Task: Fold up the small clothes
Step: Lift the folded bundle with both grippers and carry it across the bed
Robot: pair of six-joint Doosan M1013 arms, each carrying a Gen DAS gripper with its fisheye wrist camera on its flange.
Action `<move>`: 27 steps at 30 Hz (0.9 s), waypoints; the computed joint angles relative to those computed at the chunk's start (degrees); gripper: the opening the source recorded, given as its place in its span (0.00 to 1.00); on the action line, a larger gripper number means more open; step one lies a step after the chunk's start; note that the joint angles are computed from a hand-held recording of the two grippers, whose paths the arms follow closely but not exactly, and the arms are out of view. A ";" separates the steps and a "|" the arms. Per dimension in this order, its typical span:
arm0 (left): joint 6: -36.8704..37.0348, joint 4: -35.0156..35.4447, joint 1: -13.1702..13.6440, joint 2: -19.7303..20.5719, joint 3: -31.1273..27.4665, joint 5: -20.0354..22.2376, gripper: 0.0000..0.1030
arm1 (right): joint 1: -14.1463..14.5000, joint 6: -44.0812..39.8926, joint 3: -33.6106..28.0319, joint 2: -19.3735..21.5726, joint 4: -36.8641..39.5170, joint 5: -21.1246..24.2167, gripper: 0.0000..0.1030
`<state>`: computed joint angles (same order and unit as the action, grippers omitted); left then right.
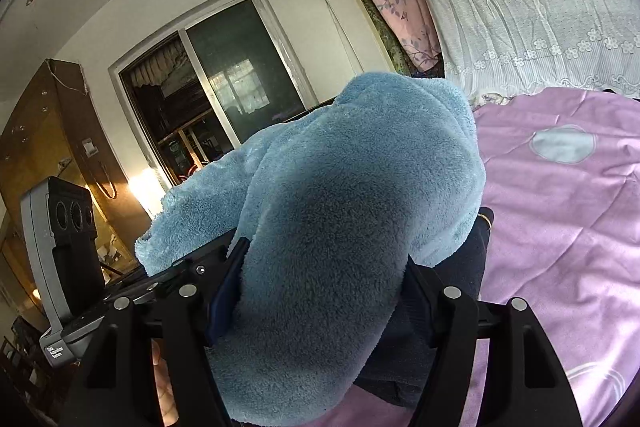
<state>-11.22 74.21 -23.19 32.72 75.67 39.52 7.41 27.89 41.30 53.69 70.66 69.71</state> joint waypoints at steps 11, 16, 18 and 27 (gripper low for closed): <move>1.16 -1.96 0.73 1.69 -1.81 -1.79 0.46 | 0.08 2.03 -1.86 1.59 -0.75 -1.32 0.68; 2.03 -3.45 1.28 2.29 -2.26 -3.05 0.46 | 0.15 3.55 -3.36 2.65 -1.72 -1.70 0.68; 2.31 -4.16 1.54 2.66 -2.54 -3.65 0.46 | 0.19 4.19 -4.06 3.18 -2.17 -1.84 0.68; 7.44 -11.55 3.30 5.48 -4.87 -6.66 0.48 | 0.54 10.20 -9.99 7.41 -6.88 -2.02 0.68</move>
